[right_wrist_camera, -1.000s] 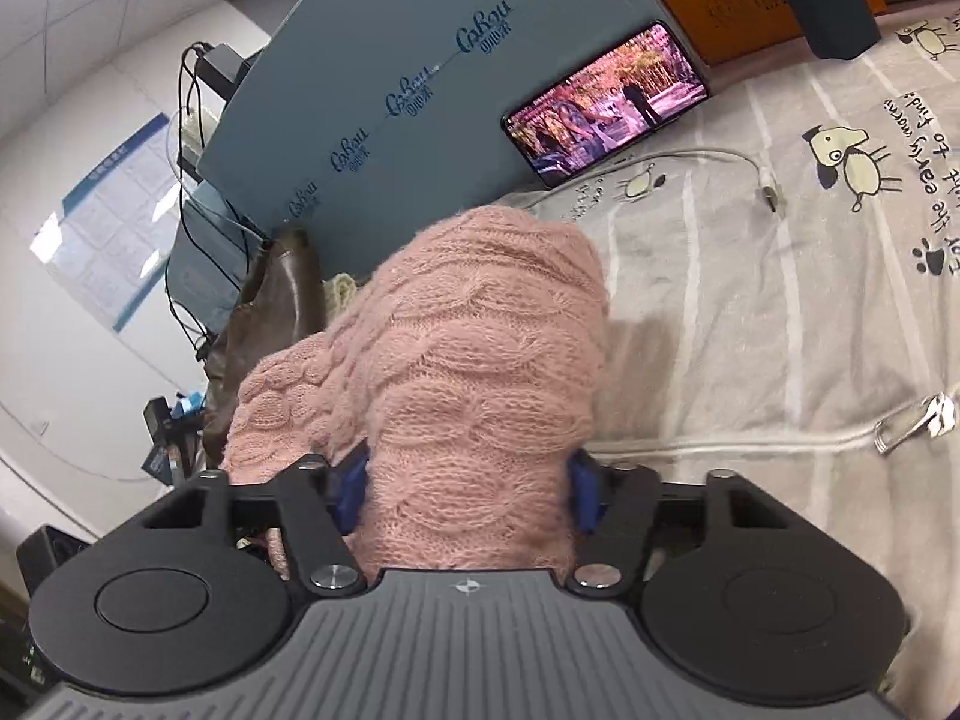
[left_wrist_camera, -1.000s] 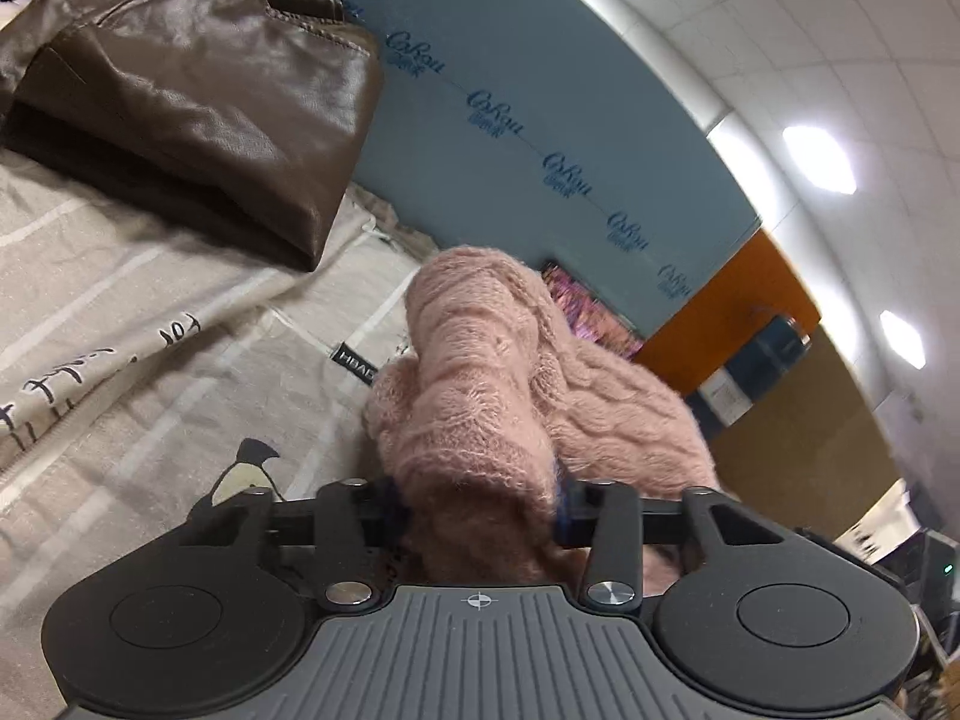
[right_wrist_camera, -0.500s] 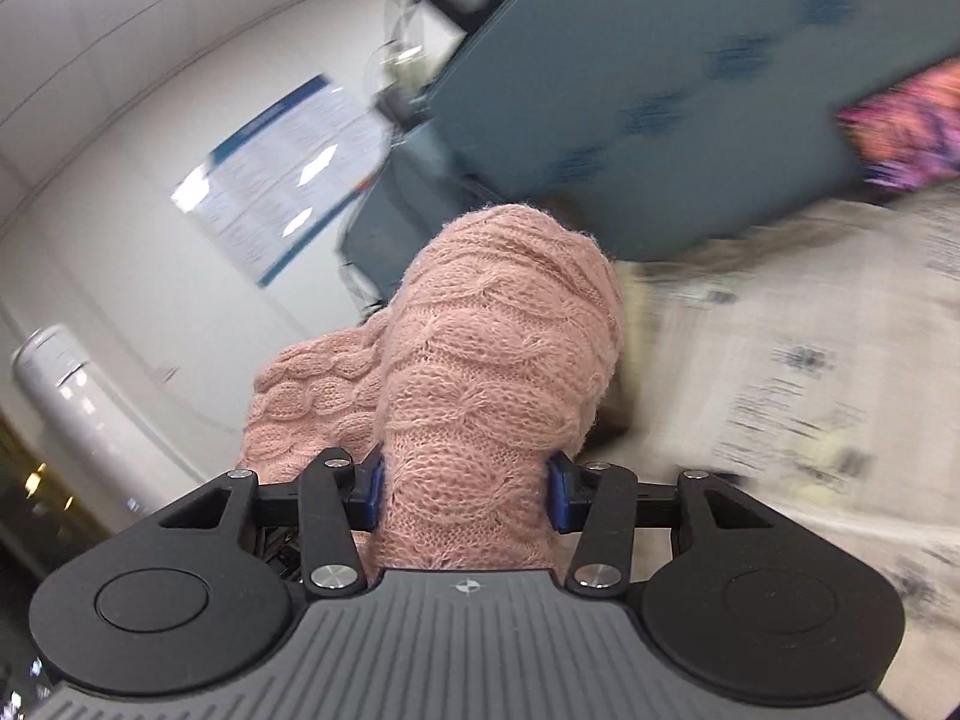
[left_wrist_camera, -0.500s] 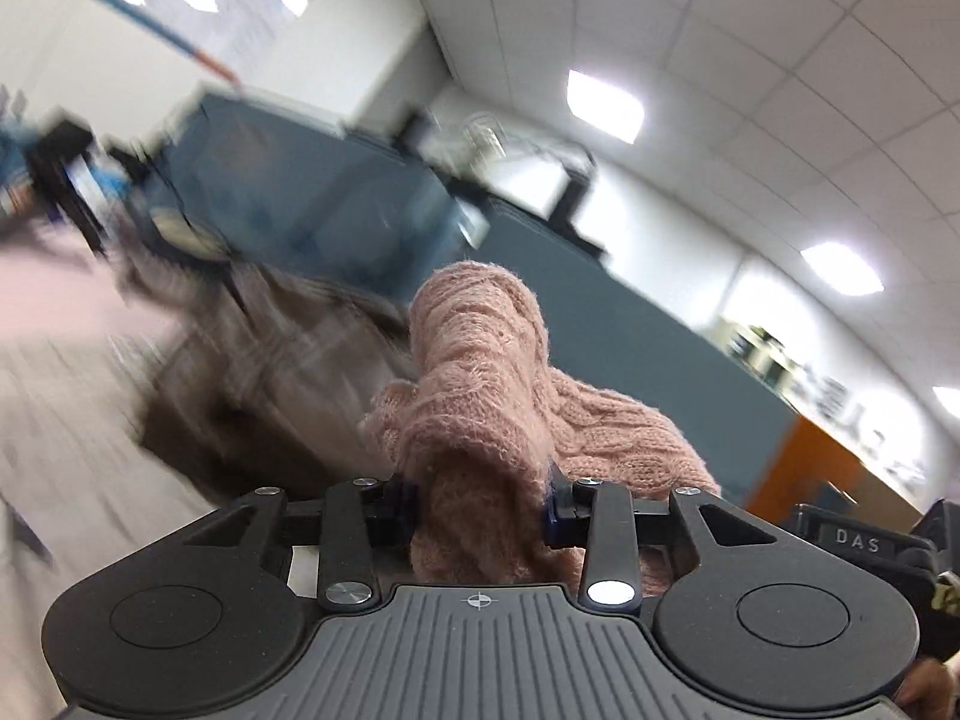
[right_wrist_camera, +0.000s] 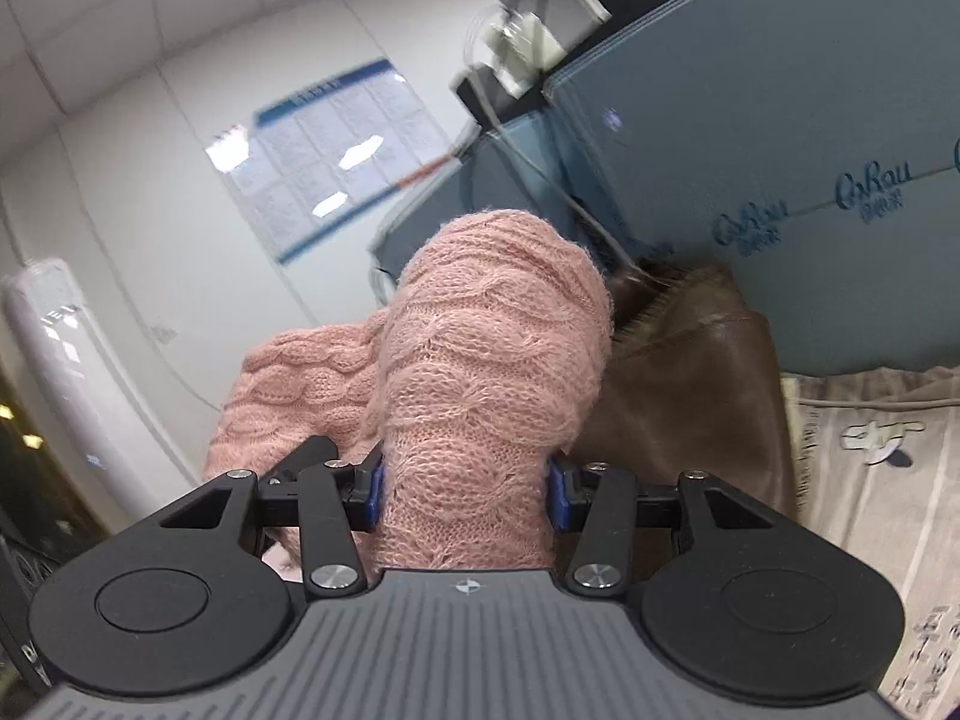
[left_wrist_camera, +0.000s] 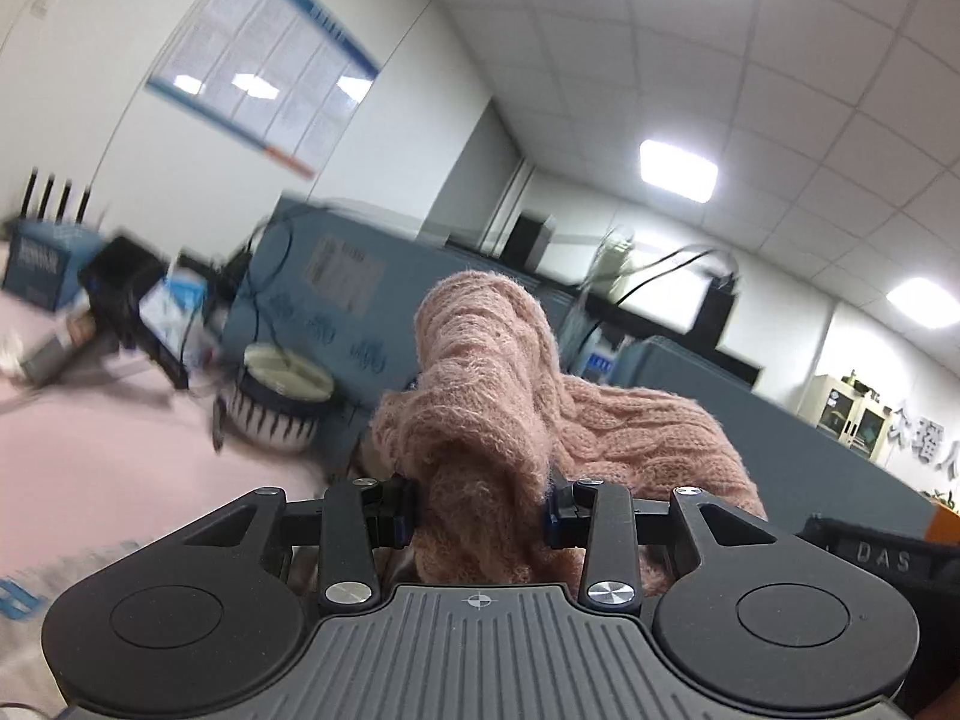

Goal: Fold clothes

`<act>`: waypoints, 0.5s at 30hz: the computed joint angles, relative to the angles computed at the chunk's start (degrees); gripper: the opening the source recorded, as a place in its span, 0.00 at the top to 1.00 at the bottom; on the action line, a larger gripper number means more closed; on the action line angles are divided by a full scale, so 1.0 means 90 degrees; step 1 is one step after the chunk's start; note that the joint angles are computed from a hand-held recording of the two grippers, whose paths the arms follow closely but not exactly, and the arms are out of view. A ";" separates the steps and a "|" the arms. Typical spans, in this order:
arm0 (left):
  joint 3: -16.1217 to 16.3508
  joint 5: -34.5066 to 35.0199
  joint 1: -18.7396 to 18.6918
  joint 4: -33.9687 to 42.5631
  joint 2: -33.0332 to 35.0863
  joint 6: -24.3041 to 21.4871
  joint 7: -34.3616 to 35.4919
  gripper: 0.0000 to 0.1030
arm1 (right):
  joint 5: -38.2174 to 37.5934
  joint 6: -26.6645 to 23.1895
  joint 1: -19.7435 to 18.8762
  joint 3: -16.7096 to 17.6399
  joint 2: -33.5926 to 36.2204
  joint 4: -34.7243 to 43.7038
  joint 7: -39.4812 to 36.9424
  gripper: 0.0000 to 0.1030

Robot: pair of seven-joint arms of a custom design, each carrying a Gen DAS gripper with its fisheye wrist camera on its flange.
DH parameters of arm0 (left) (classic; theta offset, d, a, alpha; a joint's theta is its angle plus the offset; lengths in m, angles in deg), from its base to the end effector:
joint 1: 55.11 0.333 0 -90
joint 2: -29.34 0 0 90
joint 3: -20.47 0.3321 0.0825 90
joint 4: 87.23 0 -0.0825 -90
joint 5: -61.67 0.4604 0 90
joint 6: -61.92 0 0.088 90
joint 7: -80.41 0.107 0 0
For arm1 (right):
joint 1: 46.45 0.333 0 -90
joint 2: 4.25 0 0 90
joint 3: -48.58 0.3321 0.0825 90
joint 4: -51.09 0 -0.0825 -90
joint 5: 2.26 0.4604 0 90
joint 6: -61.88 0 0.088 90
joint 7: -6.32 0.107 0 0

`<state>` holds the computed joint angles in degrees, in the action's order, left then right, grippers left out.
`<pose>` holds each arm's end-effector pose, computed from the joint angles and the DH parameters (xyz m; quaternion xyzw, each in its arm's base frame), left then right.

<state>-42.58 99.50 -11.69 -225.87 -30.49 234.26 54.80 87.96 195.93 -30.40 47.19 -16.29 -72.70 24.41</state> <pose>0.4485 -0.3027 0.5171 -0.6802 0.3121 -0.5125 0.4210 0.5742 0.1658 0.5301 -0.6792 0.4055 0.0384 0.6106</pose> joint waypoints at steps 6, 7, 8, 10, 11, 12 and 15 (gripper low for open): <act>-0.0562 -0.0057 0.0708 0.0339 0.0755 -0.0044 0.0175 0.43 | -0.0591 0.0884 -0.0006 0.0245 0.0786 0.0515 0.0292 0.54; -0.0581 -0.0102 0.0714 0.0297 0.0716 -0.0074 0.0079 0.38 | -0.0683 0.0899 -0.0030 0.0259 0.0876 0.0571 0.0375 0.53; -0.0598 -0.0142 0.0719 0.0257 0.0681 -0.0106 -0.0021 0.34 | -0.0683 0.0904 -0.0054 0.0269 0.0928 0.0589 0.0354 0.51; -0.0625 -0.0194 0.0703 0.0211 0.0699 -0.0264 -0.0144 0.21 | -0.0700 0.0957 -0.0087 0.0311 0.1025 0.0633 0.0319 0.50; -0.0628 -0.0187 0.0661 0.0236 0.0827 -0.0478 -0.0095 0.18 | -0.0719 0.1006 -0.0092 0.0340 0.1070 0.0659 0.0306 0.50; -0.0630 -0.0152 0.0617 0.0290 0.1048 -0.0705 0.0005 0.12 | -0.0725 0.1054 -0.0097 0.0366 0.1099 0.0668 0.0261 0.49; -0.0630 0.0025 0.0528 0.0479 0.1728 -0.1196 0.0305 0.10 | -0.0722 0.1310 -0.0070 0.0448 0.1081 0.0603 0.0023 0.49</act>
